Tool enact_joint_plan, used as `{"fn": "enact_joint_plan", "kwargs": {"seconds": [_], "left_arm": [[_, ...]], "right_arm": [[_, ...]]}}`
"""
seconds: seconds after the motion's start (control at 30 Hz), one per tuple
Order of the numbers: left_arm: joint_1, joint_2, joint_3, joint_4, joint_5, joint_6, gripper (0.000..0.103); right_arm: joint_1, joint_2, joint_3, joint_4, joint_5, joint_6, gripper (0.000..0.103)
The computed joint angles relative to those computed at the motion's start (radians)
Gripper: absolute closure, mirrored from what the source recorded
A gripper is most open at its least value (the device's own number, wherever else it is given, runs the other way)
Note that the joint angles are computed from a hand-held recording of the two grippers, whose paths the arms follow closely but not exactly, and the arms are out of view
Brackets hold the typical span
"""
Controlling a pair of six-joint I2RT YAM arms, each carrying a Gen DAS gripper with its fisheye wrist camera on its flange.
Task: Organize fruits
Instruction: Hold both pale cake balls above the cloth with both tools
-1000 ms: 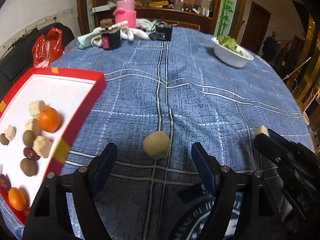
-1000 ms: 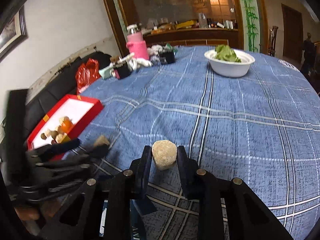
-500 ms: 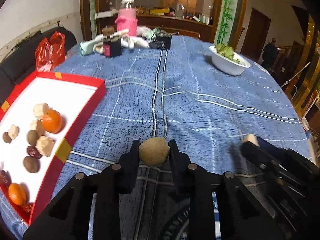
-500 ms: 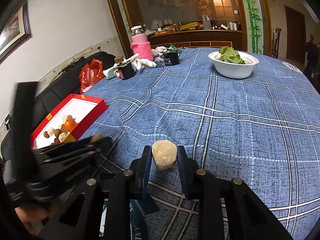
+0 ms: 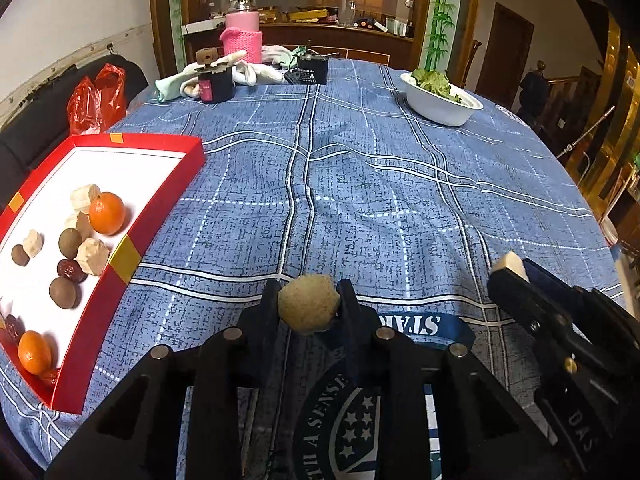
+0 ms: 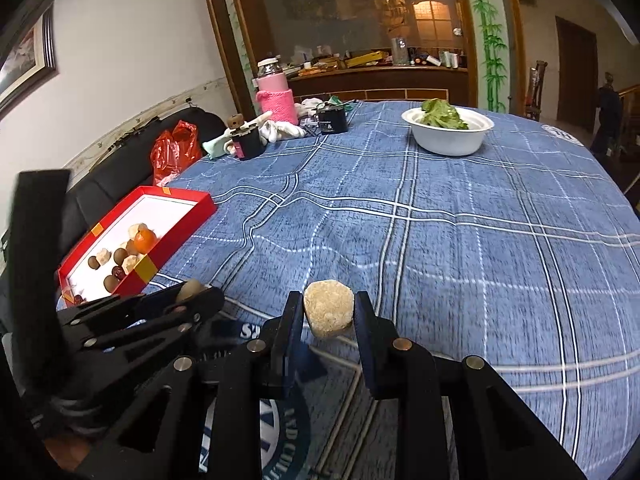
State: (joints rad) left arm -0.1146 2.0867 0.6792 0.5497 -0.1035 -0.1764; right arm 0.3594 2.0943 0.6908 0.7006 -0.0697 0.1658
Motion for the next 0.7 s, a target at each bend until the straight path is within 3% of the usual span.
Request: {"fn": "enact_joint_plan", "kwargs": {"seconds": [0.27,0.7], "left_arm": [[-0.002,0.003,0.005,-0.016,-0.004,-0.009,0.077],[-0.031,-0.020,-0.039,0.046,-0.074,-0.007,0.077]], "right_arm": [[-0.005,0.018,0.007,0.013,0.011,0.025,0.077],[-0.010,0.024,0.006,0.021,0.014,0.031,0.077]]}}
